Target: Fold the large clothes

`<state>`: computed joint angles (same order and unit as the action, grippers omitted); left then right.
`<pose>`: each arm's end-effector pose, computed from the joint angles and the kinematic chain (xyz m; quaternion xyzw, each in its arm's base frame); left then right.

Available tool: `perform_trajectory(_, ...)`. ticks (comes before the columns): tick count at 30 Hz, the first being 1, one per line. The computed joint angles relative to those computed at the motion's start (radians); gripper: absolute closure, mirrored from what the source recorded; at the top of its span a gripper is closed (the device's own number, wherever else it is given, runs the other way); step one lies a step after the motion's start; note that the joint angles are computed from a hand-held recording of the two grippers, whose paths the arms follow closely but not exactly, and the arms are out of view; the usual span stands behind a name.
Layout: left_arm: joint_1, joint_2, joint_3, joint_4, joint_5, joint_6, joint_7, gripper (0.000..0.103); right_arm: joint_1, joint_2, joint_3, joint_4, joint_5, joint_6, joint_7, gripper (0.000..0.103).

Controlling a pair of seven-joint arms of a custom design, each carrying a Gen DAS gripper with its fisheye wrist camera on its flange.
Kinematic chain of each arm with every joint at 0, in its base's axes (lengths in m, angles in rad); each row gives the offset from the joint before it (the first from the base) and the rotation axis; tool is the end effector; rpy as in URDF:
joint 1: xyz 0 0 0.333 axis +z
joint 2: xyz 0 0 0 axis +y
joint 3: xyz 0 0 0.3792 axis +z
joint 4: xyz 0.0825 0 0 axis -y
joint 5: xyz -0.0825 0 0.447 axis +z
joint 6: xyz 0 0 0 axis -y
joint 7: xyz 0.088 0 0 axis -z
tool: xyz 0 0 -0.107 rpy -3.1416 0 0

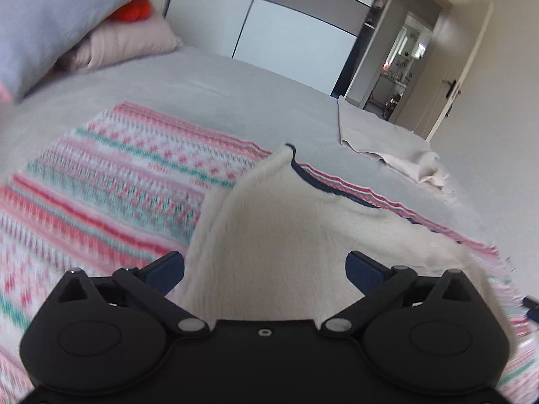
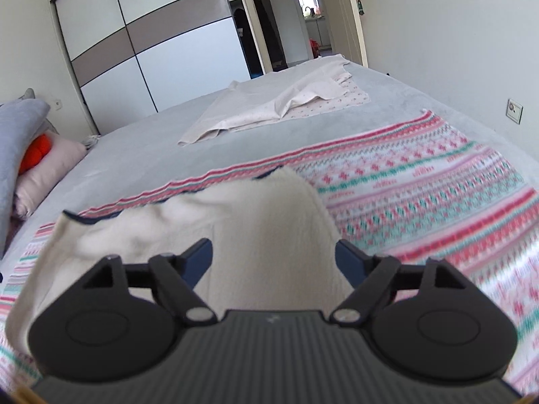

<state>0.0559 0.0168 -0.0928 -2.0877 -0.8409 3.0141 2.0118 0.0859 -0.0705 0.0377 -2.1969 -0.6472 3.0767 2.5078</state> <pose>0.6432 0.0315 0.5370 -0.7176 0.5232 -0.4086 0.2105 0.5978 0.1239 0.5467 -0.5655 0.6821 -0.2686 0.3778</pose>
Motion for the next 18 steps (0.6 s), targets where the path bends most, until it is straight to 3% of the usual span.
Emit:
perform_trajectory(3,-0.002,-0.056,0.013,-0.058,-0.127,-0.041,0.028,0.000,-0.037,-0.055,0.041,-0.055,-0.099,0.004,0.124,0.020)
perform_trajectory(6,-0.031,-0.097,0.030,-0.113,-0.290,-0.011,0.047,0.000,-0.114,-0.078,0.112,-0.085,-0.247,0.055,0.306,0.019)
perform_trajectory(9,-0.044,-0.099,0.054,-0.118,-0.411,-0.059,0.080,0.000,-0.059,-0.076,0.099,-0.091,-0.191,0.027,0.232,0.019)
perform_trajectory(11,-0.042,-0.100,0.064,-0.121,-0.508,-0.109,0.106,0.000,-0.086,-0.074,0.140,-0.083,-0.286,0.033,0.303,0.019)
perform_trajectory(15,-0.016,-0.086,0.075,-0.118,-0.693,-0.268,0.171,0.000,-0.037,-0.057,0.129,-0.077,-0.296,0.045,0.261,0.019)
perform_trajectory(18,-0.002,-0.062,0.061,-0.108,-0.812,-0.297,0.243,0.002,-0.047,-0.041,0.155,-0.052,-0.434,0.045,0.353,0.019)
